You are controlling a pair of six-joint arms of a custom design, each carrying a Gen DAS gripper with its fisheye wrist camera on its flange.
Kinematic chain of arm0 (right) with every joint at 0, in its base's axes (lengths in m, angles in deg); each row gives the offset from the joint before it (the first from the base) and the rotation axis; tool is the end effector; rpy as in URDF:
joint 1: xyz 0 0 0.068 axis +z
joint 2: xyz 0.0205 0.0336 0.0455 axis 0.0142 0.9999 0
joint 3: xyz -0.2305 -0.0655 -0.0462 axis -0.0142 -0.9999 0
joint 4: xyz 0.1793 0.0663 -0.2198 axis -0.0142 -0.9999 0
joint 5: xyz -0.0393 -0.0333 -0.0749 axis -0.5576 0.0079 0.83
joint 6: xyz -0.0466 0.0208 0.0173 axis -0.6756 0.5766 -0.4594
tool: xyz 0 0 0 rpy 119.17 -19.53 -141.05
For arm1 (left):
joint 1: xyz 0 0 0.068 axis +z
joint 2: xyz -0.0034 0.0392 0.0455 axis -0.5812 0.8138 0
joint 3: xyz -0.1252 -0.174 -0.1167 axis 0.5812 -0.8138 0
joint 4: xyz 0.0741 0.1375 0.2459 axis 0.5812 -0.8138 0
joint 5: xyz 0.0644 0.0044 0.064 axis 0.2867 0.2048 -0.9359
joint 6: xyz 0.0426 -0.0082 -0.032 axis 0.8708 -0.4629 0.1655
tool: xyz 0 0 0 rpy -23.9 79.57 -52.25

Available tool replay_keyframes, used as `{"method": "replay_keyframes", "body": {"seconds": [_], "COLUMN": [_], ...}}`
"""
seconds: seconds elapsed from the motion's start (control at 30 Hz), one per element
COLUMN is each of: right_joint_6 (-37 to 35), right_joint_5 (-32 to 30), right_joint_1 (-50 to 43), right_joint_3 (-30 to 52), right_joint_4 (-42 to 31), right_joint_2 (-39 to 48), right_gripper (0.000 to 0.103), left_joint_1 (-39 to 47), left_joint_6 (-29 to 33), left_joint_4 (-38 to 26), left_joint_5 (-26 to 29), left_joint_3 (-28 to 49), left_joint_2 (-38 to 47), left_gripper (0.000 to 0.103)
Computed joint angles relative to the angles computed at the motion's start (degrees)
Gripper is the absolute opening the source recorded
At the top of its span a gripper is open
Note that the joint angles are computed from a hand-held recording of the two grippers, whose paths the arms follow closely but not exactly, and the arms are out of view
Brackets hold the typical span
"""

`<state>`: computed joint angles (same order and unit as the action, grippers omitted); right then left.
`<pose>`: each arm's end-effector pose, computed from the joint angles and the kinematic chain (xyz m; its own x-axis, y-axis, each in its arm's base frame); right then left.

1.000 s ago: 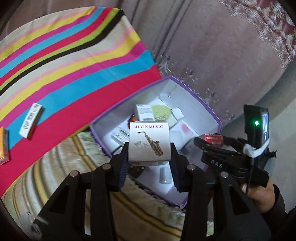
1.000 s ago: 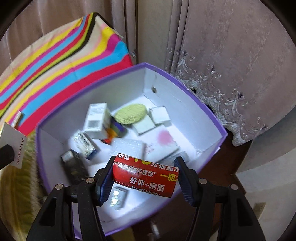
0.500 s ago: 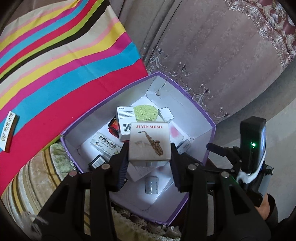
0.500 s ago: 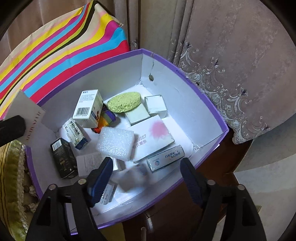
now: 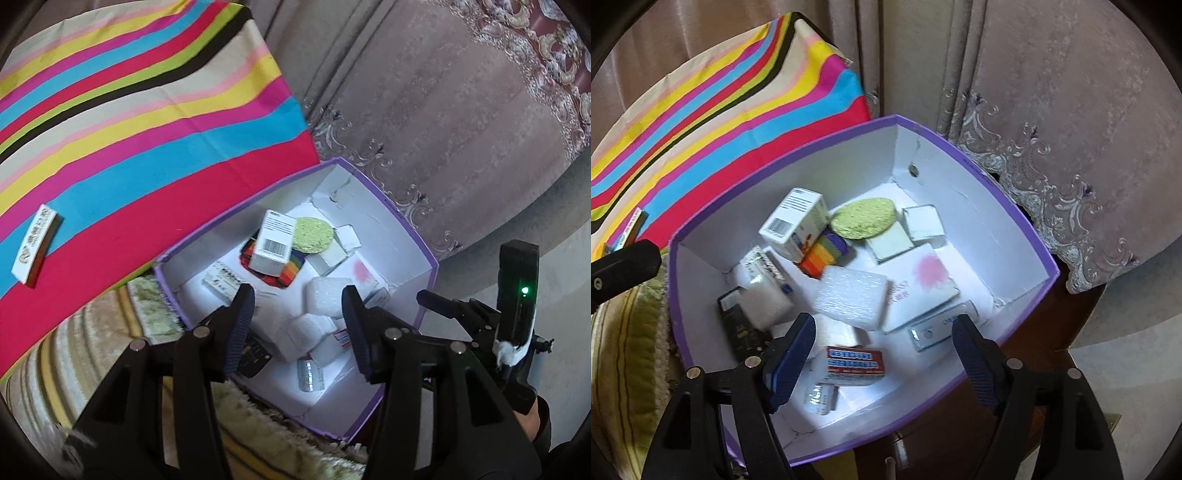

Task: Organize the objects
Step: 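Carry the cube box and red box into the purple box and release both, then withdraw both grippers back over the table toward the orange and white boxes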

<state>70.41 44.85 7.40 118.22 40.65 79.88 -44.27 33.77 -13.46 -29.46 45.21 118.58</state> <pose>0.2519 0.0228 0.1692 -0.8574 0.2939 -0.4224 0.3229 0.9464 0.0030 0.3256 -0.0694 0.1885 -0.8213 0.2907 -0.4909 0.5105 0.7586 -0.4048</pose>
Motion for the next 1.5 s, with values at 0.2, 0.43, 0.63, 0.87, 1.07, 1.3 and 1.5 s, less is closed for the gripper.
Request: {"method": "replay_keyframes", "body": {"seconds": [0.2, 0.43, 0.63, 0.87, 1.07, 1.3, 1.5], "right_joint_6": [0.93, 2.22, 2.21, 1.17, -0.76, -3.64, -7.07], "right_joint_5": [0.46, 0.27, 0.32, -0.13, -0.46, -2.35, -5.24], "right_joint_1": [4.00, 9.27, 13.94, 17.00, 18.74, 20.46, 21.34], "right_joint_3": [3.02, 7.07, 11.02, 15.83, 21.28, 28.51, 35.84], "right_joint_4": [0.04, 0.85, 1.49, 2.58, 3.36, 4.67, 4.78], "right_joint_2": [1.90, 5.79, 9.71, 14.97, 20.04, 27.11, 33.84], "right_gripper": [0.077, 0.077, 0.078, 0.079, 0.079, 0.081, 0.083], "left_joint_1": [5.62, 13.63, 21.84, 31.30, 33.08, 32.92, 33.82], "left_joint_6": [0.81, 2.05, 3.45, 5.96, 10.61, 11.10, 10.93], "left_joint_4": [-0.28, -0.57, -2.53, -10.20, -16.84, -19.49, -19.89], "left_joint_5": [0.75, 2.14, 4.15, 7.10, 5.73, 2.56, 1.96], "left_joint_3": [-0.25, -0.10, 1.64, 12.14, 24.88, 34.43, 36.70], "left_joint_2": [-0.61, -0.78, 1.33, 12.95, 25.40, 34.69, 36.10], "left_gripper": [0.054, 0.060, 0.062, 0.064, 0.064, 0.064, 0.064]}}
